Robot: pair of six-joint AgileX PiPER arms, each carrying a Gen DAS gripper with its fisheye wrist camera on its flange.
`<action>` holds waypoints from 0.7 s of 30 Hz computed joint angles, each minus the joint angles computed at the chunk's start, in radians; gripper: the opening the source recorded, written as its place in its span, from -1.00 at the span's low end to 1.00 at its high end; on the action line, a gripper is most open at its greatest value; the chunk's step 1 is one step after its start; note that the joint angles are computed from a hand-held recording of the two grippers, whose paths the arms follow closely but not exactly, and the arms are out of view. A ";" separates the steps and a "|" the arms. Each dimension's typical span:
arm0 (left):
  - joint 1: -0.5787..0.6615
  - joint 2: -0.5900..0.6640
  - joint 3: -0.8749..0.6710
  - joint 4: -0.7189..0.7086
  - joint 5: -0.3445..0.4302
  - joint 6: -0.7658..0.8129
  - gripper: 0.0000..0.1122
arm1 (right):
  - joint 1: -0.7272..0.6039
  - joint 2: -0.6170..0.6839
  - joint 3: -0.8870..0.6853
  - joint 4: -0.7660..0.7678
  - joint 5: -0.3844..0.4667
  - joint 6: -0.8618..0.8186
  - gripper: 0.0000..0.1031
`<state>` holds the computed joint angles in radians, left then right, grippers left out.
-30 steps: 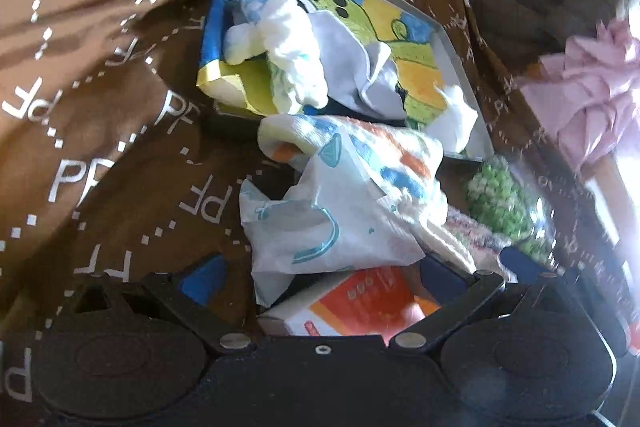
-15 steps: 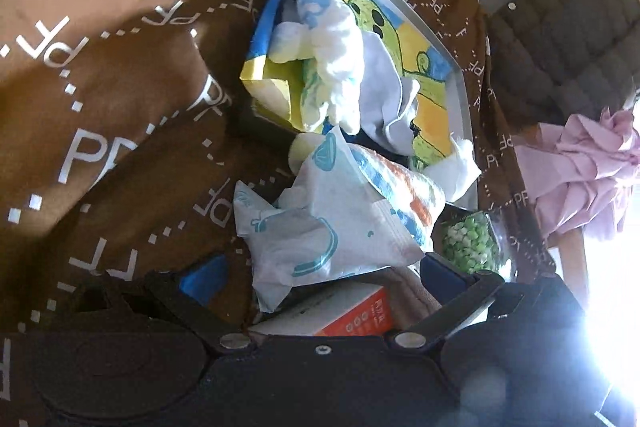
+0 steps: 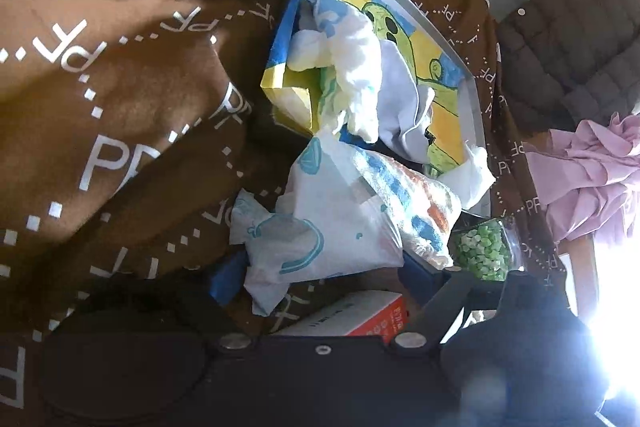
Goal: Organize soft objects
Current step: 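Grasp the blue-printed white cloth with the left tool while the right tool grasps the grey drawstring pouch, then lift and carry both held items over the tray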
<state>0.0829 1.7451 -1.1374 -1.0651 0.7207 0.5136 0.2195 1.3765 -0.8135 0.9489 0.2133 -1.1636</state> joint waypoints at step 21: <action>-0.179 -0.126 0.084 0.352 -0.301 -0.053 -0.32 | 0.050 -0.059 0.026 -0.248 -0.055 0.209 -0.21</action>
<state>-0.0961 1.6186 -1.0537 -0.7136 0.4198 0.4606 0.2696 1.3179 -0.7871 0.7011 0.1578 -0.9548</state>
